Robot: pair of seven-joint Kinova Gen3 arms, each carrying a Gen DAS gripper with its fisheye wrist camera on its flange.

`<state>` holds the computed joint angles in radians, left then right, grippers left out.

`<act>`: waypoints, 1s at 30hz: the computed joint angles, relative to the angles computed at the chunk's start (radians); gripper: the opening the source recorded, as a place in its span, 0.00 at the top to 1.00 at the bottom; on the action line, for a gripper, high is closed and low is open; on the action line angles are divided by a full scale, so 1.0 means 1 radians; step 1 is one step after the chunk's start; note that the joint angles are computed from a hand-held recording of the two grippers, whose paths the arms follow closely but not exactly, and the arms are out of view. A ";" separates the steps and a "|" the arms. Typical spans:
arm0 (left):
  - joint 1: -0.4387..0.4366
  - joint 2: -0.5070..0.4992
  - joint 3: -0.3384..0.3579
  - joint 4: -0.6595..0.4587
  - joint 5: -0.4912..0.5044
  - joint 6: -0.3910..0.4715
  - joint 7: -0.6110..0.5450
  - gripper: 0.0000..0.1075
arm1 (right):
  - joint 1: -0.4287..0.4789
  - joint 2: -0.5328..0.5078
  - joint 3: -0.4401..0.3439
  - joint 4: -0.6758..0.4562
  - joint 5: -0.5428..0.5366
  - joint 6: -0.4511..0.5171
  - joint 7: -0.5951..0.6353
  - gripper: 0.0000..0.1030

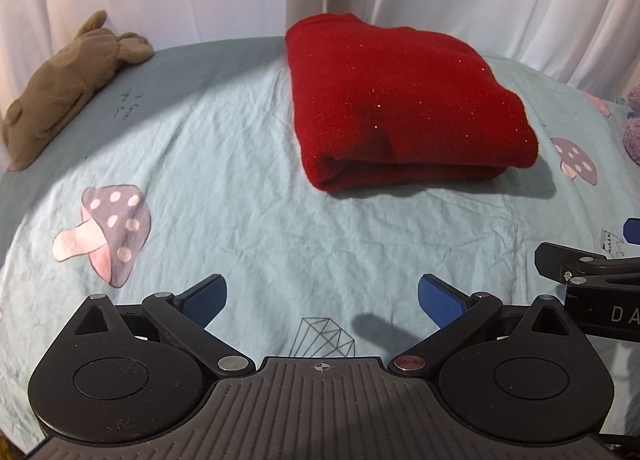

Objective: Fold small clothes

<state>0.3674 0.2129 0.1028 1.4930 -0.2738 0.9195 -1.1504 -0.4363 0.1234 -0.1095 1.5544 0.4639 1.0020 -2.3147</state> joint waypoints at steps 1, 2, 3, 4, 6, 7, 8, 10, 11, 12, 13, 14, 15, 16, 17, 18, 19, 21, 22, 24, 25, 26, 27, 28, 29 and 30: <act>-0.001 -0.001 0.000 0.000 0.002 0.000 -0.002 0.04 | -0.001 0.000 -0.001 -0.001 0.002 0.001 0.000 0.04; -0.001 -0.002 0.000 0.001 0.001 -0.001 -0.001 0.04 | -0.002 0.000 -0.001 -0.002 0.004 0.001 -0.001 0.04; -0.001 -0.003 0.000 0.002 0.000 0.000 0.001 0.04 | -0.004 -0.001 -0.001 -0.001 0.007 0.000 -0.004 0.04; -0.002 -0.003 0.000 0.002 0.003 -0.001 -0.002 0.04 | -0.005 -0.001 -0.002 -0.001 0.010 0.000 -0.005 0.04; -0.004 -0.005 0.001 0.003 0.007 -0.002 -0.003 0.04 | -0.006 -0.001 -0.002 -0.002 0.012 0.001 -0.006 0.04; -0.005 -0.007 0.001 0.004 0.008 -0.003 -0.003 0.04 | -0.008 -0.002 -0.003 -0.001 0.015 0.001 -0.010 0.04; -0.006 -0.008 0.001 0.005 0.008 -0.003 -0.003 0.04 | -0.008 -0.002 -0.003 -0.001 0.015 0.001 -0.010 0.04; -0.007 -0.008 0.002 0.006 0.010 -0.004 -0.005 0.04 | -0.008 -0.002 -0.003 -0.002 0.015 0.001 -0.008 0.04; -0.007 -0.008 0.002 0.005 0.010 -0.003 -0.005 0.04 | -0.006 -0.003 -0.003 -0.002 0.012 0.000 -0.004 0.04; -0.007 -0.008 0.002 0.004 0.010 -0.001 -0.004 0.04 | -0.006 -0.001 -0.003 -0.004 0.012 0.002 -0.001 0.04; -0.008 -0.008 0.002 0.004 0.010 -0.001 -0.005 0.04 | -0.006 -0.001 -0.003 -0.005 0.012 0.003 -0.001 0.04; -0.009 -0.009 0.002 0.003 0.012 0.000 -0.007 0.04 | -0.008 0.000 -0.003 -0.005 0.014 0.004 -0.003 0.04; -0.007 -0.009 0.002 0.003 0.010 0.000 -0.005 0.04 | -0.008 0.000 -0.003 -0.006 0.013 0.004 -0.004 0.04; -0.007 -0.009 0.003 0.003 0.010 0.000 -0.006 0.04 | -0.009 0.000 -0.004 -0.006 0.015 0.005 -0.007 0.04; -0.008 -0.009 0.003 0.002 0.012 0.000 -0.008 0.04 | -0.010 0.000 -0.003 -0.006 0.015 0.005 -0.007 0.04; -0.008 -0.009 0.003 0.002 0.011 -0.001 -0.007 0.04 | -0.010 0.001 -0.003 -0.007 0.016 0.006 -0.009 0.04; -0.008 -0.009 0.003 0.002 0.011 -0.002 -0.008 0.04 | -0.011 0.000 -0.003 -0.006 0.018 0.005 -0.012 0.04; -0.011 -0.009 0.004 -0.001 0.018 -0.002 -0.012 0.04 | -0.011 -0.001 -0.003 -0.005 0.020 0.003 -0.015 0.04; -0.015 -0.009 0.004 0.000 0.023 -0.006 -0.017 0.04 | -0.011 -0.001 -0.003 -0.005 0.022 0.002 -0.016 0.04; -0.018 -0.008 0.004 -0.002 0.031 -0.008 -0.022 0.04 | -0.011 -0.001 -0.002 -0.005 0.024 0.001 -0.017 0.04; -0.020 -0.008 0.003 -0.003 0.034 -0.008 -0.025 0.04 | -0.010 -0.001 -0.002 -0.005 0.025 0.001 -0.017 0.04; -0.020 -0.008 0.003 -0.004 0.035 -0.009 -0.025 0.04 | -0.010 -0.001 -0.001 -0.004 0.027 0.001 -0.019 0.04; -0.021 -0.007 0.003 -0.004 0.036 -0.009 -0.027 0.04 | -0.010 -0.002 -0.001 -0.003 0.028 0.000 -0.020 0.04; -0.020 -0.007 0.003 -0.005 0.035 -0.009 -0.026 0.04 | -0.009 -0.001 -0.001 -0.004 0.028 0.000 -0.019 0.04; -0.020 -0.007 0.002 -0.005 0.035 -0.009 -0.026 0.04 | -0.010 0.000 -0.001 -0.005 0.029 0.002 -0.021 0.04; -0.020 -0.006 0.002 -0.005 0.035 -0.010 -0.027 0.04 | -0.010 0.000 -0.001 -0.005 0.029 0.002 -0.022 0.04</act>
